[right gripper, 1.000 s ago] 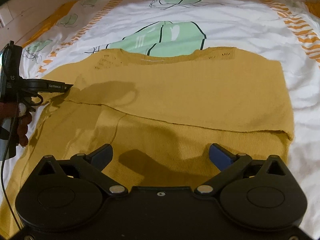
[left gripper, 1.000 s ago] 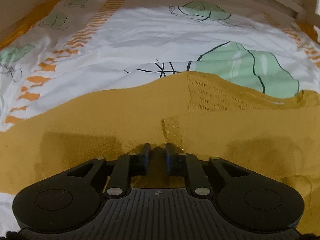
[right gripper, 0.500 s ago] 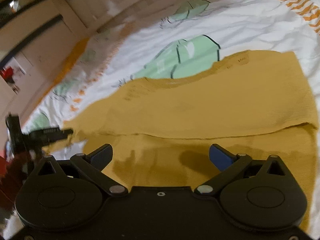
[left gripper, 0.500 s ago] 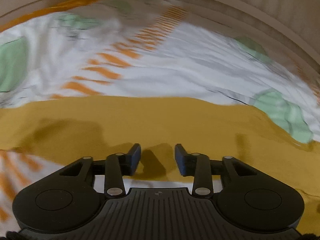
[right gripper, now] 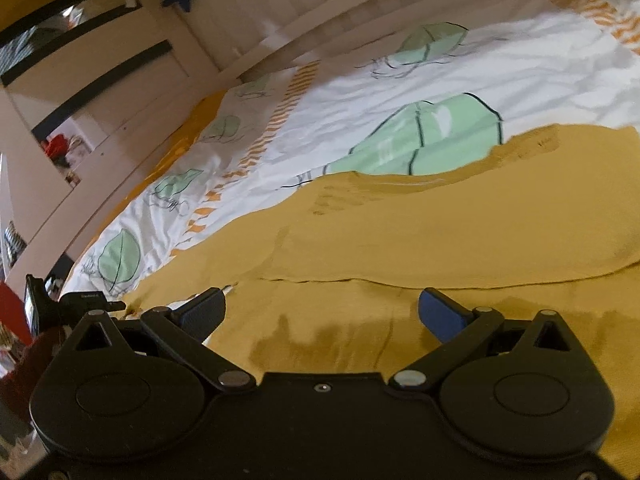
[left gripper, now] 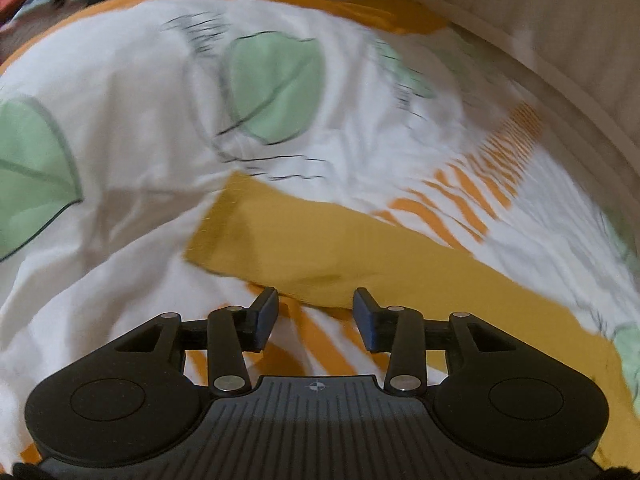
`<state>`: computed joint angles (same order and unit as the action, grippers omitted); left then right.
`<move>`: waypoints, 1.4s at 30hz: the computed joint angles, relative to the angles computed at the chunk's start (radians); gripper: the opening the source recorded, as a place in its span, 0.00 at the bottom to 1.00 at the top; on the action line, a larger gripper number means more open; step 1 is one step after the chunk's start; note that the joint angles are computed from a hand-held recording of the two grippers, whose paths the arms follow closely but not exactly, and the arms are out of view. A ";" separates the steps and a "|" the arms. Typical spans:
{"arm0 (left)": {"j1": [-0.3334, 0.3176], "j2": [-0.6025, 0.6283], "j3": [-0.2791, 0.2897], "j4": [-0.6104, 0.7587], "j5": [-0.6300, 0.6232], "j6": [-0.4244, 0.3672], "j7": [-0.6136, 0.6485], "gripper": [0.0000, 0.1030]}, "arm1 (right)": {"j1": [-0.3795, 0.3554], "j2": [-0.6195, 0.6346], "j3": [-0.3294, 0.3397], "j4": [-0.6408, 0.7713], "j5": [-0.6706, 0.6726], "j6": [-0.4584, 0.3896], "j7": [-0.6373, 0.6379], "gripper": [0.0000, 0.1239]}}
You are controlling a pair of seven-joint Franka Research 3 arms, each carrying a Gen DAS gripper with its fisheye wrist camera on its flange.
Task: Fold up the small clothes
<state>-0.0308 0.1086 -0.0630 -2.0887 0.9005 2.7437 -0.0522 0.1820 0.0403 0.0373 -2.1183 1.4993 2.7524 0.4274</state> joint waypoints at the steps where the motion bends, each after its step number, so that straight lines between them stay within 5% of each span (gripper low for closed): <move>1: 0.003 -0.004 0.006 -0.009 0.007 0.008 -0.025 0.41 | 0.002 -0.002 0.003 -0.001 0.008 0.003 -0.017 0.83; 7: 0.019 0.001 0.034 -0.020 0.128 0.015 -0.275 0.43 | 0.025 -0.006 0.016 -0.003 0.029 0.043 -0.097 0.83; 18: 0.047 0.061 0.062 0.021 0.237 0.062 -0.370 0.43 | 0.037 0.006 0.021 -0.008 -0.009 0.045 -0.079 0.83; 19: 0.044 0.067 0.065 0.028 0.256 0.066 -0.380 0.34 | 0.037 0.006 0.021 -0.009 -0.013 0.046 -0.075 0.83; 20: 0.043 0.066 0.070 0.029 0.276 0.080 -0.397 0.06 | 0.037 0.006 0.021 -0.010 -0.019 0.048 -0.068 0.83; 24: 0.034 0.059 0.063 0.048 0.274 0.088 -0.384 0.05 | 0.035 0.006 0.019 -0.008 -0.027 0.058 -0.051 0.83; 35: -0.072 0.096 -0.017 0.285 0.266 0.202 -0.157 0.05 | 0.019 0.003 0.007 0.003 -0.084 0.164 0.027 0.83; 42: -0.159 0.312 -0.129 0.581 0.011 0.274 0.172 0.05 | -0.019 0.003 -0.014 0.018 -0.131 0.211 0.128 0.83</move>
<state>-0.1901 0.4204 -0.1920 -1.5076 0.9118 3.0173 0.1198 0.1627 0.0430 0.0234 -2.1006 1.3681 2.9635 0.5558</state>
